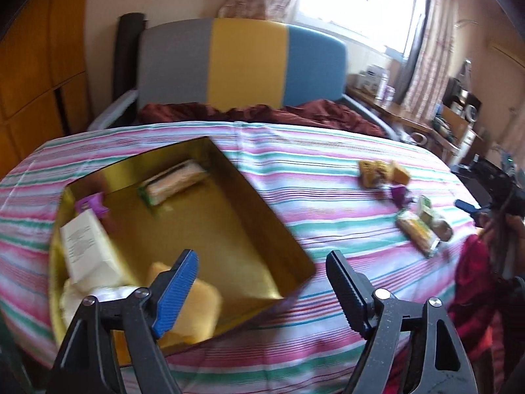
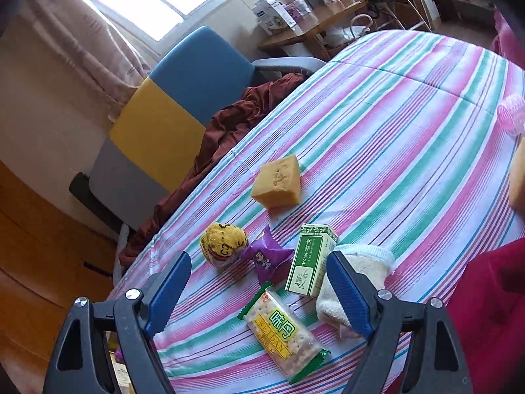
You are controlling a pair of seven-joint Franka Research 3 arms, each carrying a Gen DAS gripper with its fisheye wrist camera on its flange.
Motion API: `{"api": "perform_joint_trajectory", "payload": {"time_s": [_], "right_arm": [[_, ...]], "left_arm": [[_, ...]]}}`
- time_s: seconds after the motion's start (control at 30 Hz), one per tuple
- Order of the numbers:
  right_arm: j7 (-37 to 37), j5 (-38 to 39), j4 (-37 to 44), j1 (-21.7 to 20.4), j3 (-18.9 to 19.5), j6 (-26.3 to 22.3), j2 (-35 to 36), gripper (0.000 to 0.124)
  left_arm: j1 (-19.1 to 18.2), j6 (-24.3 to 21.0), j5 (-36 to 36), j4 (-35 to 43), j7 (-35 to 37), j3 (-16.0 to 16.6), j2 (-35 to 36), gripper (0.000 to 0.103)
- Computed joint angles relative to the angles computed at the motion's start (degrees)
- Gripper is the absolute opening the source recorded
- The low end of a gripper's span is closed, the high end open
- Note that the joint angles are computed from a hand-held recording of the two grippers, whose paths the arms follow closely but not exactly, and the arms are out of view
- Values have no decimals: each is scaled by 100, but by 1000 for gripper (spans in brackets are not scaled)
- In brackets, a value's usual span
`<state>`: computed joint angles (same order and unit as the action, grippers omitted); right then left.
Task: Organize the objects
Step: 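Move both tools back to the remaining snacks, then grasp the second WEIDAN cracker pack with the left gripper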
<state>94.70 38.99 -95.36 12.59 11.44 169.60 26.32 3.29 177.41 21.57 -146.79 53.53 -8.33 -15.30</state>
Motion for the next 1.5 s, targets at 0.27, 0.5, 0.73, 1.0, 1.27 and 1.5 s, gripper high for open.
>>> {"api": "perform_joint_trajectory", "payload": {"time_s": [0.27,0.5,0.73,1.0,1.27,1.5], "right_arm": [[-1223,1810,63,-699,813,91,95,87],[-1837,2382,73,-603,763,242,43,87],[-2074,2584,128,-503,660,248,48,87],[-2539,3041,188,-484,650,186,44,87],[-2761,3222,255,-403,550,14,54,87],[-2507,2997,244,-290,392,-72,52,87]], "left_arm": [[-1550,-360,-2075,917,1952,602,1035,84],[-1259,-843,-2993,1868,2672,-36,1927,79],[-1136,-1223,-2686,3058,2278,-424,2870,73],[-1278,-1751,-2159,4470,1732,-611,3876,72],[-1617,-2460,-1871,5839,1108,-570,4878,74],[-2147,-1975,-370,5467,933,25,4755,58]]}}
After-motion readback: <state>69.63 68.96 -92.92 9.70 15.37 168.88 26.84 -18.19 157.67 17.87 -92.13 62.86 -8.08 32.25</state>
